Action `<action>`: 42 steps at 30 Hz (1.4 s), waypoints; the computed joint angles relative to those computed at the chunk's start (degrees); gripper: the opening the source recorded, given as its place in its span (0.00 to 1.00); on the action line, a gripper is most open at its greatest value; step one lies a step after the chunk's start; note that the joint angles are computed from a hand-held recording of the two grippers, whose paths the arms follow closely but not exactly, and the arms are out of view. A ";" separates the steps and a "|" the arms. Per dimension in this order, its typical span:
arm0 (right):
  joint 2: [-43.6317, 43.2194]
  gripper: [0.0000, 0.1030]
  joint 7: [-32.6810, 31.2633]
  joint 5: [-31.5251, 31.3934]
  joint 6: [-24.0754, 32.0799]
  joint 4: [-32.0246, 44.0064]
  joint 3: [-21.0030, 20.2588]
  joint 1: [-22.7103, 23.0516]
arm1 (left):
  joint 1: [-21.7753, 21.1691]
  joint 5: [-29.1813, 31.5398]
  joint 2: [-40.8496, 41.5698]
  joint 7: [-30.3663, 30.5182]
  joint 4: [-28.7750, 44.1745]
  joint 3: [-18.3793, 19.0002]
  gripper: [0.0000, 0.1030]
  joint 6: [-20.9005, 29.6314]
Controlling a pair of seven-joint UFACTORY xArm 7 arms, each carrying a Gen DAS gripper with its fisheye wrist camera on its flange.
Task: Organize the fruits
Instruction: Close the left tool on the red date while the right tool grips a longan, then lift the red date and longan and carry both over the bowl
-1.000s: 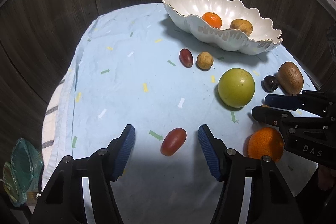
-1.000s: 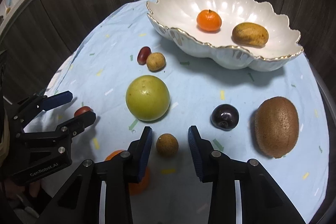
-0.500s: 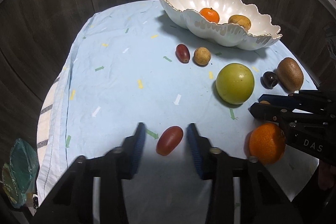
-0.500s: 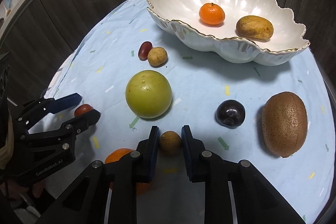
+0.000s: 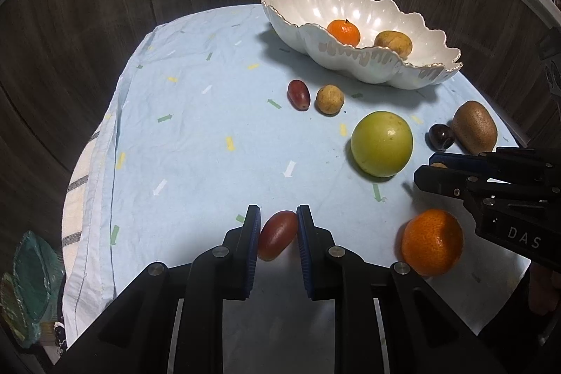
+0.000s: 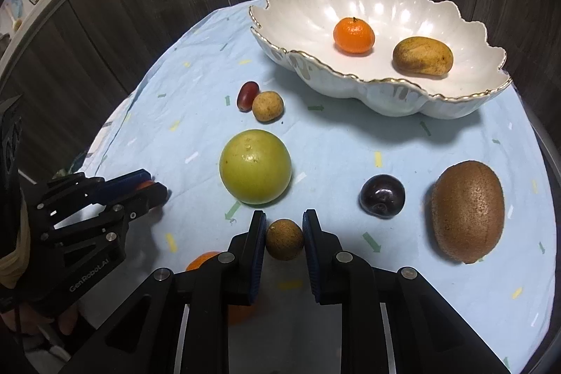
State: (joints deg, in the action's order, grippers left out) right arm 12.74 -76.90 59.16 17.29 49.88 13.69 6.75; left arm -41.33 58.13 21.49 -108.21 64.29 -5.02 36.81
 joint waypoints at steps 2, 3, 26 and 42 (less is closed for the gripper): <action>-0.42 0.22 -0.37 0.44 -0.03 -0.11 0.10 -0.07 | -0.12 -0.01 -0.25 0.06 0.03 -0.05 0.21 0.41; -0.66 0.22 -0.60 0.75 0.06 -0.18 0.12 -0.08 | -0.19 0.05 -0.45 0.03 0.04 -0.08 0.21 0.66; -5.26 0.22 -2.92 5.87 3.59 0.43 -3.89 1.55 | 0.05 -1.29 -1.96 5.17 4.79 -1.57 0.21 6.31; -7.62 0.22 2.17 2.08 4.89 3.55 -6.23 0.73 | 0.12 -2.52 0.42 11.65 13.04 -0.22 0.21 6.18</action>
